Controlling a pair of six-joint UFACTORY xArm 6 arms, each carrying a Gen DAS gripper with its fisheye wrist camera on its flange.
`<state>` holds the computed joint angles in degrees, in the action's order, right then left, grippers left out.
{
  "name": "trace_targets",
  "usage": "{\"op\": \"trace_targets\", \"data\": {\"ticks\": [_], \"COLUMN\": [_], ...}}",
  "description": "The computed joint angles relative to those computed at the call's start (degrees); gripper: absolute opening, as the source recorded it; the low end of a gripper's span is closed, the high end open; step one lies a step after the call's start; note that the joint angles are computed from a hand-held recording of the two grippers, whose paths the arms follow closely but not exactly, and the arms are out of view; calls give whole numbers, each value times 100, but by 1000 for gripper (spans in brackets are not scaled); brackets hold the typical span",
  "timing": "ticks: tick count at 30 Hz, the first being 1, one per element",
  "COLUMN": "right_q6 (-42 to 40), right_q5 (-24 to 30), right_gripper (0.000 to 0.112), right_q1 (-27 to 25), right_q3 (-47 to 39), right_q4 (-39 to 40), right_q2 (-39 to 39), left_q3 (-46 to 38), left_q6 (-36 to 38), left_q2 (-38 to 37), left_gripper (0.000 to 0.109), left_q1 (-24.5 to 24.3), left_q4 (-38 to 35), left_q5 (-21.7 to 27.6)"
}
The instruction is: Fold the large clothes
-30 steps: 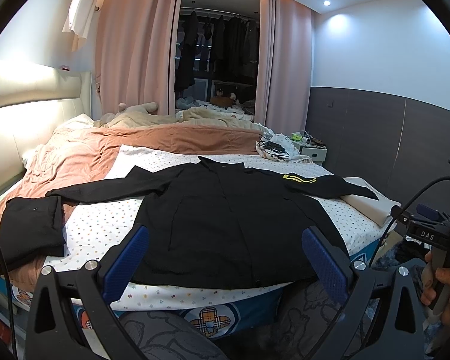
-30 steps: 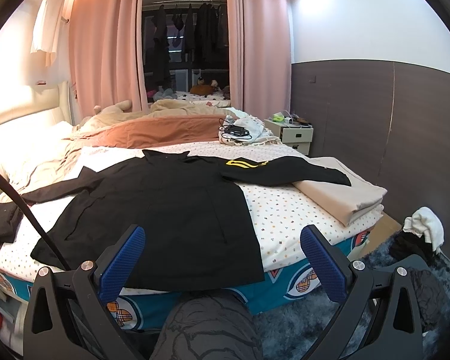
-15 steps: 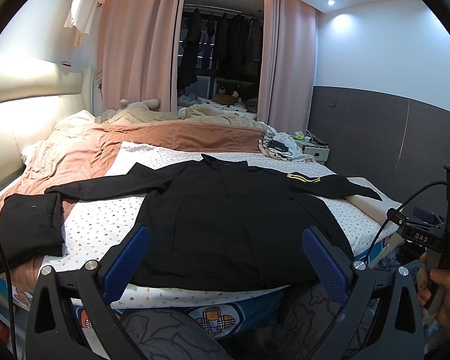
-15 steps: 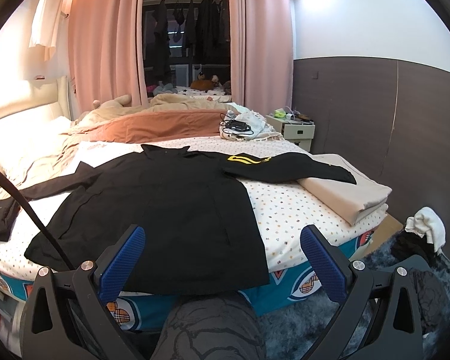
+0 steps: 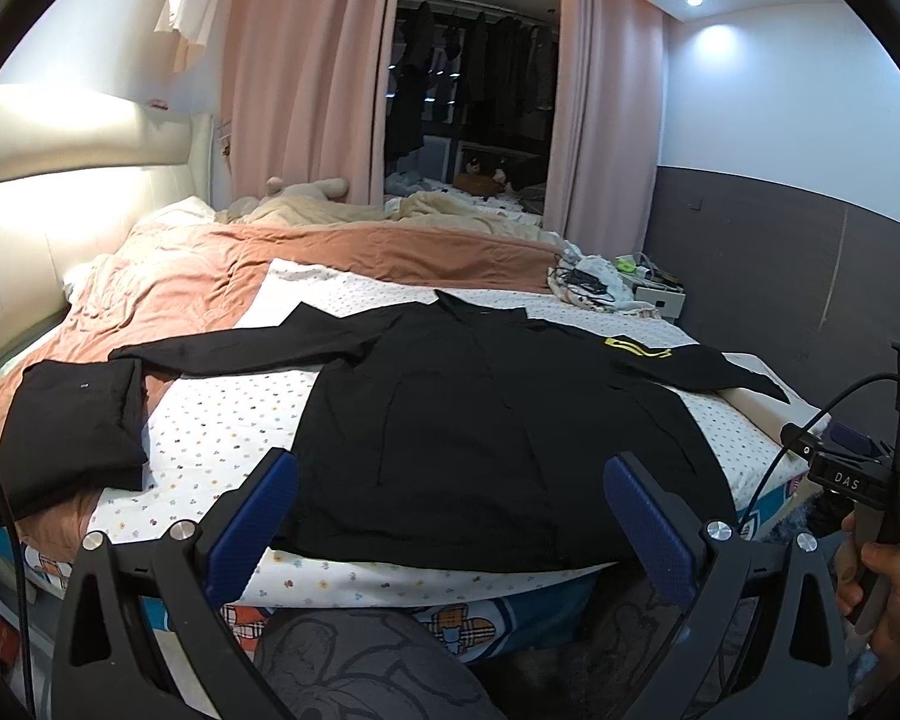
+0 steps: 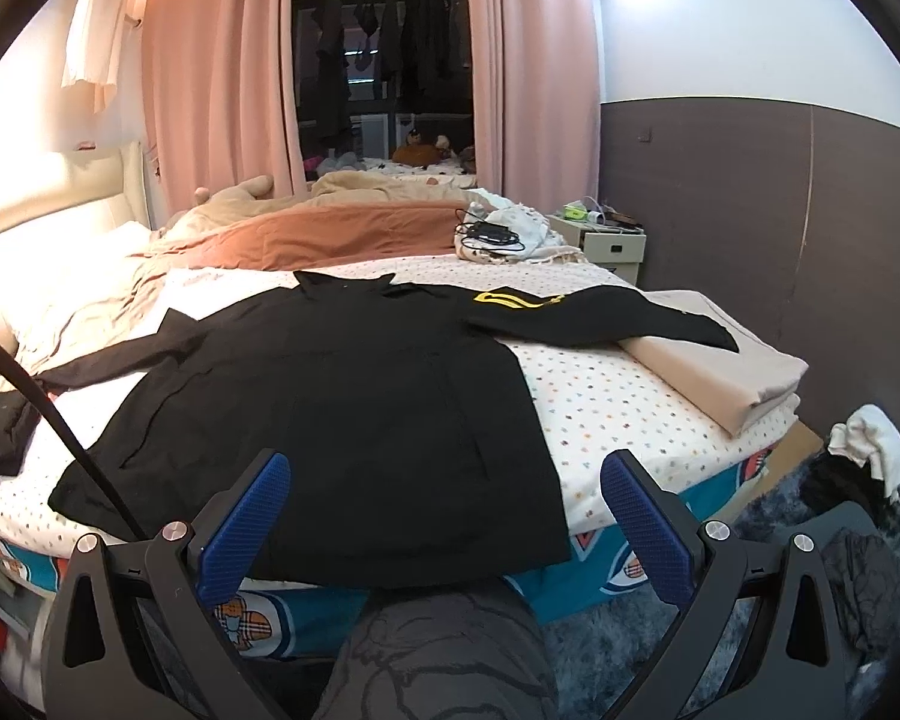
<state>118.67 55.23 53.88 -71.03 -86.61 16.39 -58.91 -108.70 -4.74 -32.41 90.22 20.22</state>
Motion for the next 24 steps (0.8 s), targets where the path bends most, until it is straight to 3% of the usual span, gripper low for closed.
{"op": "trace_targets", "data": {"ticks": [11, 24], "right_q6": [-320, -1788], "right_q5": [-889, -2006], "right_gripper": [103, 103], "right_q1": [-713, -1426], "right_q3": [-904, -2802], "right_q4": [-221, 735], "right_q2": [581, 1822], "left_q3": [-564, -1536], "left_q6": [1158, 3048], "left_q2": [646, 1595], "left_gripper": [103, 103], "left_q1": [616, 1238], "left_q4": [-1134, -2974], "left_q5": [-272, -372]}}
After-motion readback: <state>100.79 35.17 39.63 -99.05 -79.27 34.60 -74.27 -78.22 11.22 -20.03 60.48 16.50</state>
